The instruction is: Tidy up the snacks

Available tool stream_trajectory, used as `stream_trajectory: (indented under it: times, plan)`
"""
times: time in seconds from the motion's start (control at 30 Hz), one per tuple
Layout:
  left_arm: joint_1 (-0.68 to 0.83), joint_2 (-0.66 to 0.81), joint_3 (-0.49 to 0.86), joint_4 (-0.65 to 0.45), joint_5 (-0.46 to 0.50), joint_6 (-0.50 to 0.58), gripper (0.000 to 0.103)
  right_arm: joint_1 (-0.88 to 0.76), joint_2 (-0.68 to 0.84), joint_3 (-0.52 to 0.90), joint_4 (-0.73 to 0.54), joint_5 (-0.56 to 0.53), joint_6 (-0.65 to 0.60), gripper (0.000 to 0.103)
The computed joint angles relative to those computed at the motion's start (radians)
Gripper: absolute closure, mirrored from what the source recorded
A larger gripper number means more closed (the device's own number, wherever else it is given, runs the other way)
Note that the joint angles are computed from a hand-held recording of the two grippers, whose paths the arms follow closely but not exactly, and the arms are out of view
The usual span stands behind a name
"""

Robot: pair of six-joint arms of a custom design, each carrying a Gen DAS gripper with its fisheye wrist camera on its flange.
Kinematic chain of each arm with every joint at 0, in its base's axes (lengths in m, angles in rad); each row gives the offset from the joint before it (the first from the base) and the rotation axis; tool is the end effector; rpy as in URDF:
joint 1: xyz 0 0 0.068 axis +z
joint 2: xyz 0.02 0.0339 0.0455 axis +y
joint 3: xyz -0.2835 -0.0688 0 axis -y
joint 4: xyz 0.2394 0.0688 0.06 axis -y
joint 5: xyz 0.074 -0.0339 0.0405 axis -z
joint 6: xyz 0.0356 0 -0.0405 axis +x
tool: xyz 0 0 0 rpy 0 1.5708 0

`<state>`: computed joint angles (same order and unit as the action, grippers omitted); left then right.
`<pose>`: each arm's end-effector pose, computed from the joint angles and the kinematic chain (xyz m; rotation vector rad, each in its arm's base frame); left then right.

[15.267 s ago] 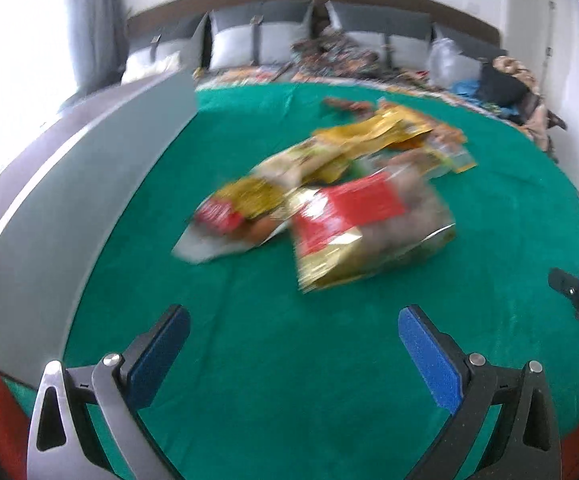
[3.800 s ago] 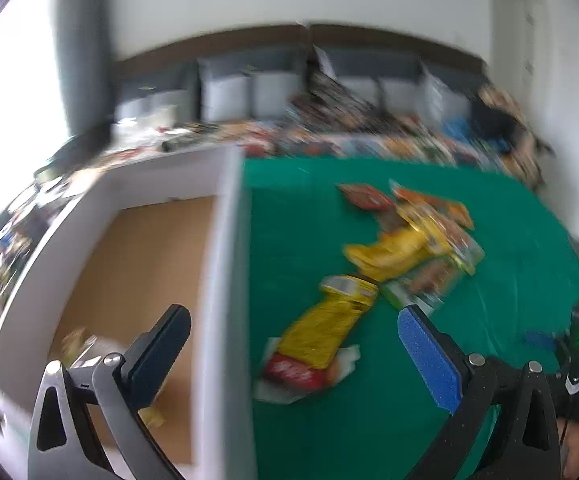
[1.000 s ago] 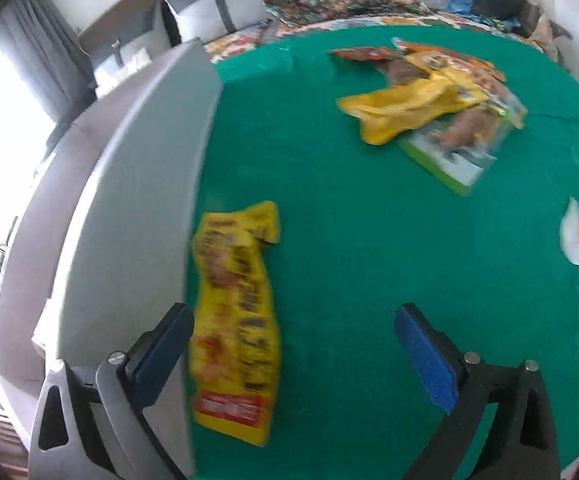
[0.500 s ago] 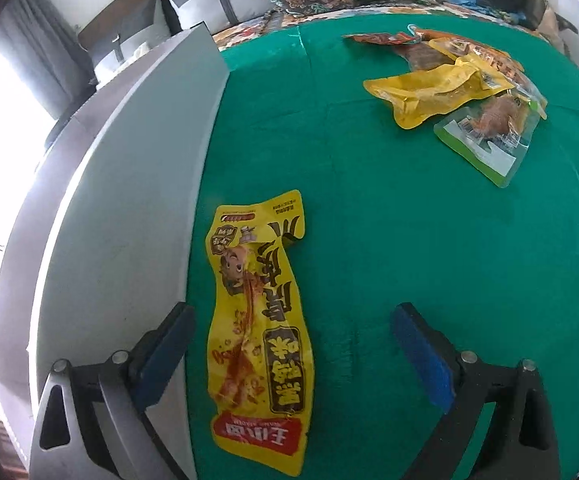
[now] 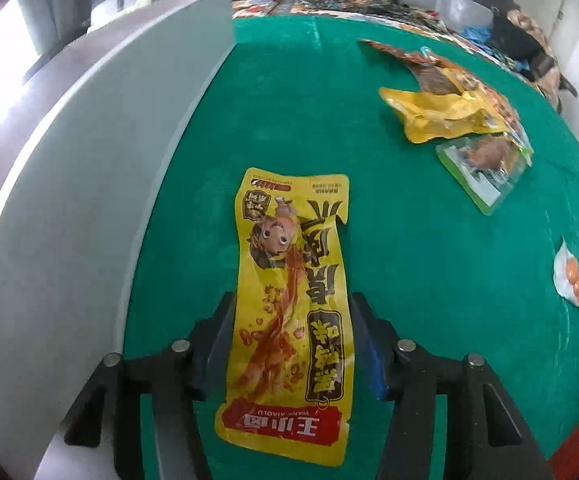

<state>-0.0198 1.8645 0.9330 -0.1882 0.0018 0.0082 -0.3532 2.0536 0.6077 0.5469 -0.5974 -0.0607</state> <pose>0.3408 -0.0068 0.1299 0.0382 2.6902 -0.0060 0.2934 -0.0868 0.0536 0.0914 2.3317 0.5327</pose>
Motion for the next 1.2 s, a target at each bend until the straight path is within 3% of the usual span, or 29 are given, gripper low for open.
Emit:
stream_trajectory:
  times: [0.07,0.23,0.3,0.4,0.47,0.5,0.63,0.67,0.8,0.87,1.03,1.13,1.2]
  plan:
    - [0.012,-0.013,0.0,-0.013,0.033,0.004,0.063,-0.002,-0.011,0.017,-0.054,0.001,-0.018,0.024]
    - [0.035,-0.048,-0.066,0.035,0.097,-0.001,0.064,0.044,-0.105,0.131,-0.434,-0.047,-0.197,0.022]
    - [0.049,-0.069,-0.091,0.049,0.133,-0.003,0.065,0.141,-0.134,0.175,-0.553,0.05,-0.322,0.022]
    - [0.062,-0.113,-0.148,0.079,0.181,-0.023,0.066,0.313,-0.102,0.256,-0.622,0.244,-0.432,0.024]
    - [0.08,-0.14,-0.179,0.094,0.216,-0.043,0.066,0.371,-0.021,0.356,-0.711,0.368,-0.434,0.031]
    - [0.103,-0.161,-0.199,0.097,0.245,-0.051,0.066,0.378,-0.017,0.375,-0.714,0.399,-0.423,0.056]
    - [0.171,-0.228,-0.253,0.11,0.337,-0.078,0.066,0.326,-0.019,0.507,-0.91,0.416,-0.342,0.06]
    - [0.186,-0.246,-0.259,0.11,0.368,-0.084,0.066,0.313,-0.025,0.511,-0.924,0.413,-0.335,0.061]
    - [0.245,-0.326,-0.245,0.074,0.479,-0.12,0.066,0.186,-0.07,0.54,-0.997,0.179,-0.207,0.061]
    - [0.285,-0.363,-0.217,0.034,0.536,-0.129,0.066,0.176,-0.089,0.557,-1.013,0.121,-0.144,0.061]
    - [0.487,-0.411,-0.061,-0.126,0.658,-0.074,0.066,0.341,-0.174,0.638,-1.054,-0.014,0.015,0.06]
    - [0.616,-0.344,0.08,-0.198,0.614,-0.003,0.065,0.527,-0.173,0.761,-1.035,-0.068,0.154,0.06]
    - [0.662,-0.274,0.17,-0.217,0.495,0.045,0.059,0.641,-0.124,0.884,-1.024,-0.081,0.246,0.059]
